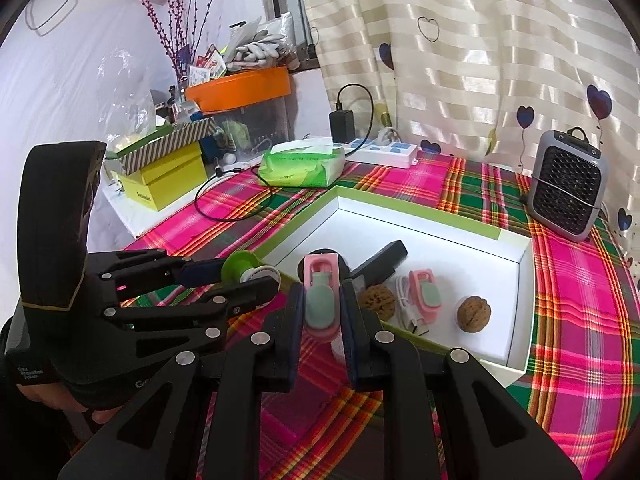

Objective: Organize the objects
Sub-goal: 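Lift and carry the spool and pink clip over the box with both grippers, then lower the spool and clip into the box and open both grippers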

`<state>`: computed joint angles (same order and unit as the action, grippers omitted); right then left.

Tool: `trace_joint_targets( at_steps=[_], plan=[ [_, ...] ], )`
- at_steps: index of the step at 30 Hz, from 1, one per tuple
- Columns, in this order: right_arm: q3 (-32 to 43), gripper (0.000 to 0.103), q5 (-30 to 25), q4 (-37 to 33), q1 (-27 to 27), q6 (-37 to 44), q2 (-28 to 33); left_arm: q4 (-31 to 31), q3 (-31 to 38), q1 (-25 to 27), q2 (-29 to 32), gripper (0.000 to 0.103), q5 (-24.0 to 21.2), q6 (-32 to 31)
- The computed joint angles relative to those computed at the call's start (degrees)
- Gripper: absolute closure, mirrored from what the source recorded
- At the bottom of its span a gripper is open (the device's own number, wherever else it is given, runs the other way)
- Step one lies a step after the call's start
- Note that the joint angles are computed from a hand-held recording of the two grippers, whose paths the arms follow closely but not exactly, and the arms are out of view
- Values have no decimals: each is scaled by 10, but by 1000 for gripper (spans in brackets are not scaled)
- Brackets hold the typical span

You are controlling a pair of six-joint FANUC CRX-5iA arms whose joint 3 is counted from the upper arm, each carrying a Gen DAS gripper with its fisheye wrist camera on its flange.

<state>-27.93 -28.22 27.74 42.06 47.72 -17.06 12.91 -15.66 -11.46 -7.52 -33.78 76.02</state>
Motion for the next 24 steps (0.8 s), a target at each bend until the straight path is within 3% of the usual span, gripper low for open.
trace_joint_targets(
  at_steps=[15, 24],
  plan=[
    [-3, 84, -6, 39, -38, -72, 8, 25, 40, -8, 42, 73, 3, -27],
    [12, 84, -25, 41, -59, -78, 34, 5, 81, -13, 82, 73, -3, -15]
  ],
)
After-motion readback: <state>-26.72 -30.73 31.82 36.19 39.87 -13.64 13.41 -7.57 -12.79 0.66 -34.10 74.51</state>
